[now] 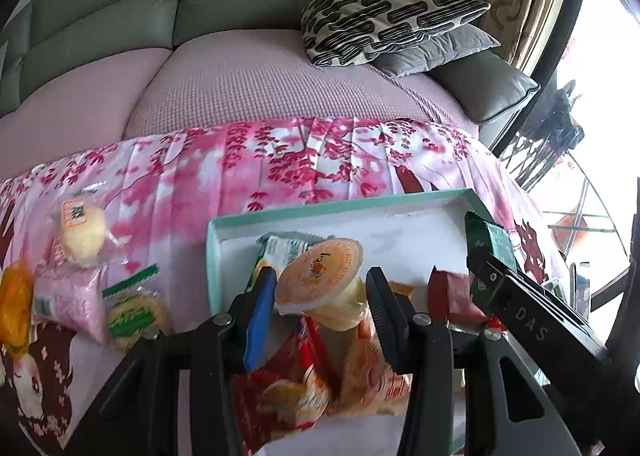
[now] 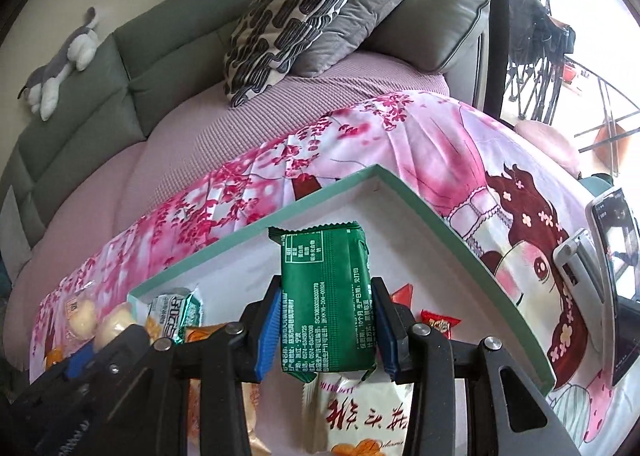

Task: Organize snacks
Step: 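Release the pudding cup and green biscuit pack into the tray with both tools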

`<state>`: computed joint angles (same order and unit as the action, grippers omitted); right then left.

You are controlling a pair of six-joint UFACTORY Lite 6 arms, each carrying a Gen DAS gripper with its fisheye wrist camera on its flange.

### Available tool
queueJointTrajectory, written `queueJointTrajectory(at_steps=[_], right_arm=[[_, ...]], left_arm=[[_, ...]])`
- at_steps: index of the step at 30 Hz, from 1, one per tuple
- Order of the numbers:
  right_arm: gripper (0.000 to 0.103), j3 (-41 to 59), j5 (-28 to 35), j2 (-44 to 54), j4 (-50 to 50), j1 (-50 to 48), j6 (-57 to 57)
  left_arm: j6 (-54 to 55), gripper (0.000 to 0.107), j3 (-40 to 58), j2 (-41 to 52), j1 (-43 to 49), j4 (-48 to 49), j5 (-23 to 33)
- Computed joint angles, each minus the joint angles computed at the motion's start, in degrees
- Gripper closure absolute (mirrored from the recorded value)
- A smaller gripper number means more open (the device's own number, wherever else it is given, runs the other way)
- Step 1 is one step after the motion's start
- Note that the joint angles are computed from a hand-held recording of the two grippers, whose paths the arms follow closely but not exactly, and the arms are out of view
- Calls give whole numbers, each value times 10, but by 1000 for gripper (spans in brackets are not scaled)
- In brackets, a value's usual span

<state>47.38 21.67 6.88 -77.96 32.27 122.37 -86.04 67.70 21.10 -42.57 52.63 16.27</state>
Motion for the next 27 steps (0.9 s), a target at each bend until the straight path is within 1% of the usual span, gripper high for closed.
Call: queueJointTrajectory(at_steps=[5,9,12,15,17,22,24,27], right_arm=[[59,3,-1,6,-18,-7,14],[59,9,-4,13,-20,-10,11],[59,9,-4,14,-27,-11,15],[59,14,8,18,-23,-5,6],[59,13,10,18,-18,-4,1],[59,11,6,11,-16,-6,-3],[59,12,7,10,-15,-4,-4],[59,14,6,12,-11,-2,-10]], left_arm=[[-19,59,33,38,0,20,-2],[-63,59,32,50,2,54,-14],[-89,59,31,50,-2,81,-7],[-86,57,22,37,-2,79,-10],[-72,49,20,30,-4,65,-5],[-35,48,9,4,-1,21,13],[-42,48,-1,-11,3,24,17],[-44,42,-11,-29,11,14,31]])
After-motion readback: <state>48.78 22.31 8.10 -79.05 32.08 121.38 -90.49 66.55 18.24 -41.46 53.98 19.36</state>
